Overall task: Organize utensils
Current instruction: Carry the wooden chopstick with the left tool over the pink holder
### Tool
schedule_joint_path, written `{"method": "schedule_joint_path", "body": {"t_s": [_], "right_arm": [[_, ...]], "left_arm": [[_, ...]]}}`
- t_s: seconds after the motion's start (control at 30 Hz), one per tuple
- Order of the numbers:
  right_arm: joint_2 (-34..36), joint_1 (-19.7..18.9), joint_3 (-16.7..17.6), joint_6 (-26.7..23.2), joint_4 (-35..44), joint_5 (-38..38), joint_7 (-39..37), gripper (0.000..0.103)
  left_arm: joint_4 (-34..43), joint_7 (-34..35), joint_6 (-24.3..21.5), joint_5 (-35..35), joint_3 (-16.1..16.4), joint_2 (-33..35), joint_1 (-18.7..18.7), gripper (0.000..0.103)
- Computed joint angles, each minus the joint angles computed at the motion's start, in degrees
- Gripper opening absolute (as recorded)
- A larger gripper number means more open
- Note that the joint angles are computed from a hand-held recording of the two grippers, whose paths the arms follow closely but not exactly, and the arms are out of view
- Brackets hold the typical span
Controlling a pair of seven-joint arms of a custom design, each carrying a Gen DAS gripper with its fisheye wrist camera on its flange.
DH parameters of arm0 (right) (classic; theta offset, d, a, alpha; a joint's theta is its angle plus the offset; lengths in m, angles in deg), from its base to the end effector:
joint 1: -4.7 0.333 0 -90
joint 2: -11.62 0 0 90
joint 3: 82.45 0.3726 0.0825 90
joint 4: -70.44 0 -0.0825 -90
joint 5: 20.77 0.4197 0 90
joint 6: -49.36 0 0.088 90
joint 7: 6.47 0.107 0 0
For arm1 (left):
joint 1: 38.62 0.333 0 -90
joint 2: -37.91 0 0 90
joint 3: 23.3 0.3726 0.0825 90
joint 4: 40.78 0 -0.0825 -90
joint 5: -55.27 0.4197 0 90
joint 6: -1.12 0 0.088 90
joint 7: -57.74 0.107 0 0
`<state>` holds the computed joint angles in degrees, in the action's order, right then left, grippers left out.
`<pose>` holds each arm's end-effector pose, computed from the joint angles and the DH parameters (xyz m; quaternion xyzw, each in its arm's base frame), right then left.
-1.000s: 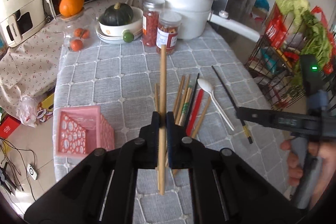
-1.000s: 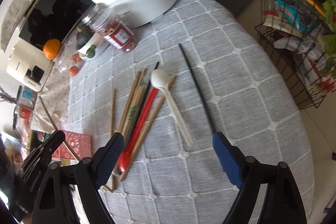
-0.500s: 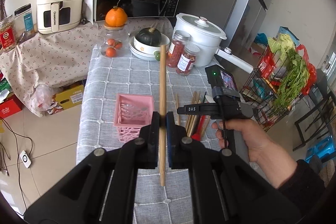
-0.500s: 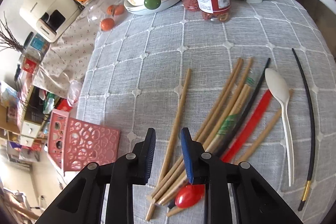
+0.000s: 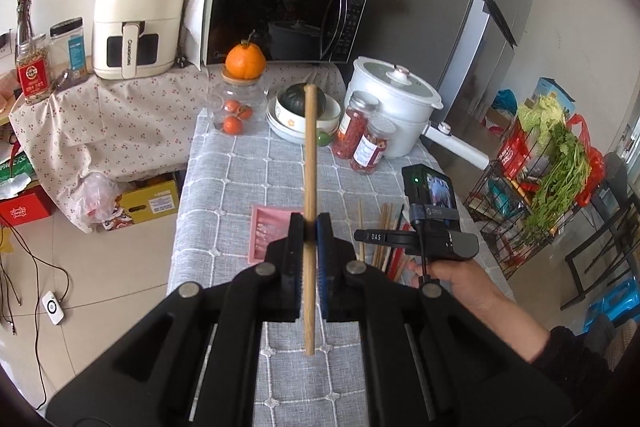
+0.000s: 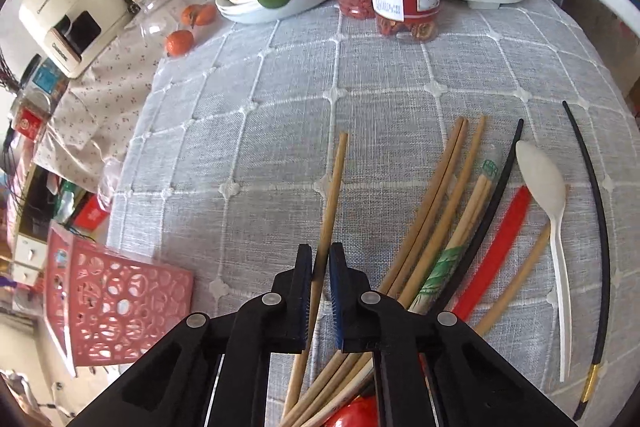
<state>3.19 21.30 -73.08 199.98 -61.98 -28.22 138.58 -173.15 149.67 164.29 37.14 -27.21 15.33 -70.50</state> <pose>0.4900 0.2453 0.4899 -0.5349 0.8116 -0.0735 0.2232 0.4068 -0.2799 0.6485 -0.4887 0.7444 -0.4376 0.1249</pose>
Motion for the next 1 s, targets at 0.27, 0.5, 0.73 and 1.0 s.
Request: {"method": "schedule_joint_path", "body": {"t_s": [0.27, 0.5, 0.73, 1.0], "right_arm": [[-10.9, -2.4, 4.6, 2.1, -2.9, -5.6, 4.0, 0.006], [-19.5, -6.1, 10.1, 2.4, -4.9, -9.1, 4.8, 0.006], [-22.9, -8.7, 12.8, 2.3, -4.9, -9.4, 3.2, 0.006], [-24.3, -8.8, 13.4, 2.4, -4.2, -7.7, 0.3, 0.006]], "left_arm": [[-2.7, -10.0, 13.6, 9.8, -7.0, -1.3, 8.4, 0.007], [-2.9, -19.9, 24.0, 18.7, -19.7, 0.9, 24.4, 0.007], [-0.2, -25.4, 24.2, 24.3, -30.1, 4.5, 36.2, 0.007], [4.2, -25.9, 13.5, 24.8, -21.5, 11.7, 26.2, 0.008]]}}
